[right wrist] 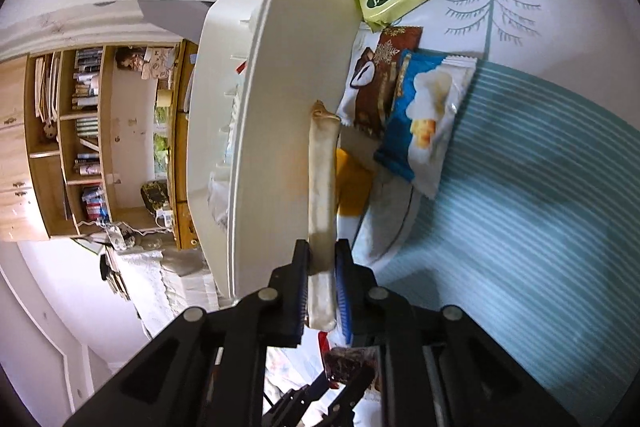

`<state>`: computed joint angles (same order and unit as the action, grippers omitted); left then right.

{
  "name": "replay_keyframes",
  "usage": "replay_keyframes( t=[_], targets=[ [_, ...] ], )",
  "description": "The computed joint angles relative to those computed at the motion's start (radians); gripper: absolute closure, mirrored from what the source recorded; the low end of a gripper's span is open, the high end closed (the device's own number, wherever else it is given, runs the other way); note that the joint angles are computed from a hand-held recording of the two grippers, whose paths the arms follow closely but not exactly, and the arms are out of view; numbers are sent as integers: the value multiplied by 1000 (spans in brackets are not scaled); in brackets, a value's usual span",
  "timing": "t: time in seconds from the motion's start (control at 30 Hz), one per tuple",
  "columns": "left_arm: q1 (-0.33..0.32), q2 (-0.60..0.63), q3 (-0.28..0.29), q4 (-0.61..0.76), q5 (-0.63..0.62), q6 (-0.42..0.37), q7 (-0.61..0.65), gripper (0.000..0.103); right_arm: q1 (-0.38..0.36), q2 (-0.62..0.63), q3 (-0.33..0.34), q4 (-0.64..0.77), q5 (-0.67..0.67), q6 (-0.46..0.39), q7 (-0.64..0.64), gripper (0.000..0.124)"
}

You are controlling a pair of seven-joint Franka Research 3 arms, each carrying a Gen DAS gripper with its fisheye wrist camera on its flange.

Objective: Organize snacks
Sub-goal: 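Grasp the red-edged dark snack bag with the left tool while the right tool grasps the long beige bread stick, then carry both held snacks over the white tray and open both tools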

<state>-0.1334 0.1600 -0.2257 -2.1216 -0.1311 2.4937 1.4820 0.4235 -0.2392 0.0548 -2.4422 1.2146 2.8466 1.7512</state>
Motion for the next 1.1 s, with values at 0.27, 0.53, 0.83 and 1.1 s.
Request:
replay_keyframes(
  t=[0.27, 0.53, 0.83, 1.1],
  targets=[
    [18, -118, 24, -81, -131, -55, 15, 58, -41, -67, 49, 8, -384, -76, 239, 111],
    [44, -162, 72, -63, -233, -199, 17, 58, -89, -116, 84, 81, -742, -213, 337, 111],
    [61, -164, 87, 58, -198, -319, -24, 58, -129, -108, 85, 192, -949, -335, 303, 111],
    [61, -98, 74, 245, -170, -389, -103, 57, -143, -24, 69, 328, -1035, -397, 219, 111]
  ],
)
